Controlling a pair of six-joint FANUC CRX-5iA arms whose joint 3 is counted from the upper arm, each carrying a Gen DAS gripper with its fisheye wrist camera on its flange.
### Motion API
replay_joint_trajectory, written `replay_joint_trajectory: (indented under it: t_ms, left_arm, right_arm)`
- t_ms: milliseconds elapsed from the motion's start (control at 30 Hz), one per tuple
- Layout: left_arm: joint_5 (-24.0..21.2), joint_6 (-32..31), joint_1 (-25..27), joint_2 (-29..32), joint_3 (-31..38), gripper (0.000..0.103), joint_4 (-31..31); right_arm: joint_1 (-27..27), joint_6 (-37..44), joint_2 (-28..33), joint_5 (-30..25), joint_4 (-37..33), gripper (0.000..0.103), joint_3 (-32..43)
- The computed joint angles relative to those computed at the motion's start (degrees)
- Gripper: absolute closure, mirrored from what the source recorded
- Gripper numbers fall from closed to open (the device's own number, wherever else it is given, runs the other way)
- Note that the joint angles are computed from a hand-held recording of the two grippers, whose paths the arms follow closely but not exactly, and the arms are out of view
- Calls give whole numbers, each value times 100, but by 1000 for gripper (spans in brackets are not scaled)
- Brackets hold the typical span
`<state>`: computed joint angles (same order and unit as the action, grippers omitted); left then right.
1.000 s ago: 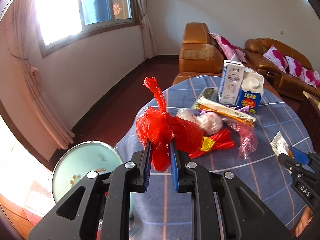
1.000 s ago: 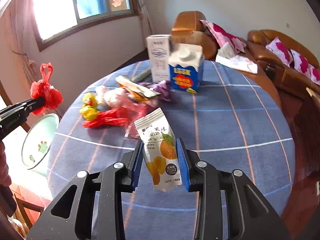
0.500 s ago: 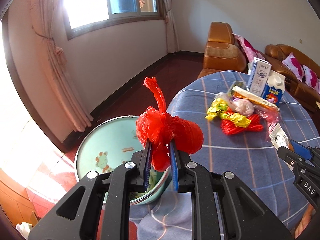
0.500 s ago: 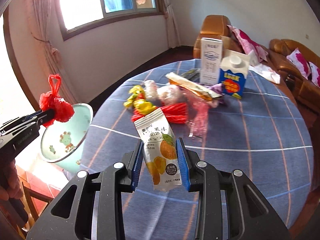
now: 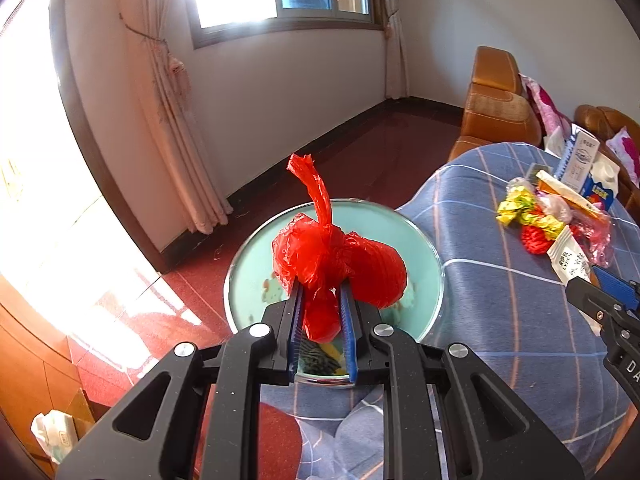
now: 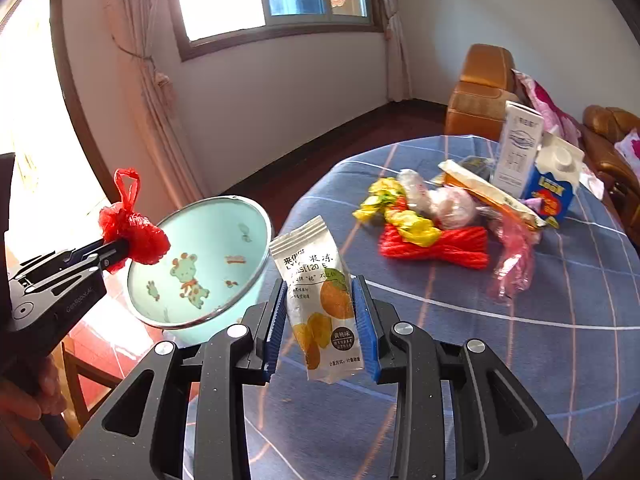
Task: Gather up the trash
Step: 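Carry the red bag and the juice packet over the teal bin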
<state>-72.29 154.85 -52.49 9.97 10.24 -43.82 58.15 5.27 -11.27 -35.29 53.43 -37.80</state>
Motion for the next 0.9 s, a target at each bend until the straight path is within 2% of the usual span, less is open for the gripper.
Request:
replay_joint_trajectory:
  t_ms: [400, 900]
  left_arm:
    - [-1, 234, 281, -285, -422, 86, 116]
    - [315, 112, 697, -373, -661, 86, 430]
  right_arm:
    - [100, 423, 617, 311, -175, 69, 551]
    - [26, 802, 1388, 447, -361, 69, 1284]
